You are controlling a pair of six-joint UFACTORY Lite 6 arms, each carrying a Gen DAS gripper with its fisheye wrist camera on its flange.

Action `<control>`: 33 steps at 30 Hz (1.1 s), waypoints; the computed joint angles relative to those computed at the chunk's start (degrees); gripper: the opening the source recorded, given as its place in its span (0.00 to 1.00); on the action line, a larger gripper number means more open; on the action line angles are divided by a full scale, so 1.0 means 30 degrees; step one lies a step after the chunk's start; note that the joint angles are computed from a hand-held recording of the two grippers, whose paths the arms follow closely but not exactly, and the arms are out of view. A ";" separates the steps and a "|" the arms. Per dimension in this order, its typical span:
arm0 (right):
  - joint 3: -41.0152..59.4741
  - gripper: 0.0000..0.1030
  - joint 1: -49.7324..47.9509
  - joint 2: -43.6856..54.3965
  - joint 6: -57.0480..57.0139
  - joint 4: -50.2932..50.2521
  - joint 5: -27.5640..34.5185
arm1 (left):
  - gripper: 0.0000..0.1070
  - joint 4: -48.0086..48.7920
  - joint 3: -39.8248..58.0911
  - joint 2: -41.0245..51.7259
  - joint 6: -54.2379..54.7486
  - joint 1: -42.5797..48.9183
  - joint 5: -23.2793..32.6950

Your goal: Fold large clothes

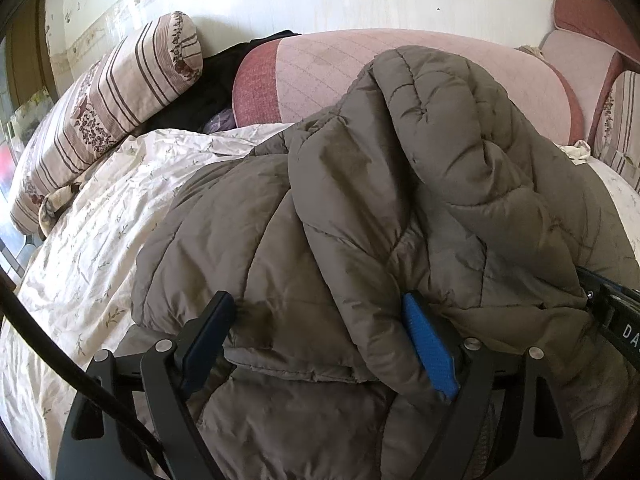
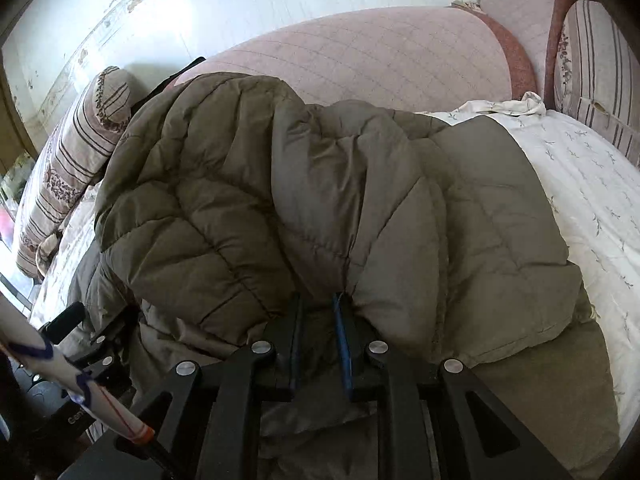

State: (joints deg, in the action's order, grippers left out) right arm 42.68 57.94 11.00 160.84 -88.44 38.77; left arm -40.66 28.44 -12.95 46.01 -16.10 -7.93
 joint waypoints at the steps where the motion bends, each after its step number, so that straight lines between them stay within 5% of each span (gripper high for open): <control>1: -0.0100 0.16 -0.0016 -0.0078 0.0044 -0.0059 0.0033 | 0.79 0.0557 -0.0135 -0.0223 -0.0531 0.0037 0.0025; 7: -0.0824 0.16 0.0896 -0.1472 0.0015 0.0566 0.0747 | 0.79 -0.1016 -0.0832 -0.1307 0.1218 -0.0387 -0.0434; 12: -0.0719 0.17 0.3146 -0.2553 -0.1275 0.1610 0.3711 | 0.79 -0.1565 -0.0800 -0.1157 0.1702 -0.0603 -0.0662; 22: 0.0976 0.18 0.1812 0.0084 -0.2386 0.1351 0.0523 | 0.79 -0.0713 -0.1013 -0.1014 0.0813 -0.0724 -0.1096; 30: -0.1347 0.18 0.2735 -0.3622 -0.2317 0.2894 0.3774 | 0.79 0.0690 -0.1289 -0.1116 -0.0600 -0.0682 -0.1503; 33: -0.2355 0.18 0.1212 -0.3724 -0.0786 0.1583 0.1125 | 0.79 0.0628 -0.1325 -0.1105 -0.0563 -0.0726 -0.1557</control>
State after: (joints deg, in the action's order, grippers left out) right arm 35.61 61.58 -0.18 158.48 -83.69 42.14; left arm -38.77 24.46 -16.26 44.32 -18.28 -12.60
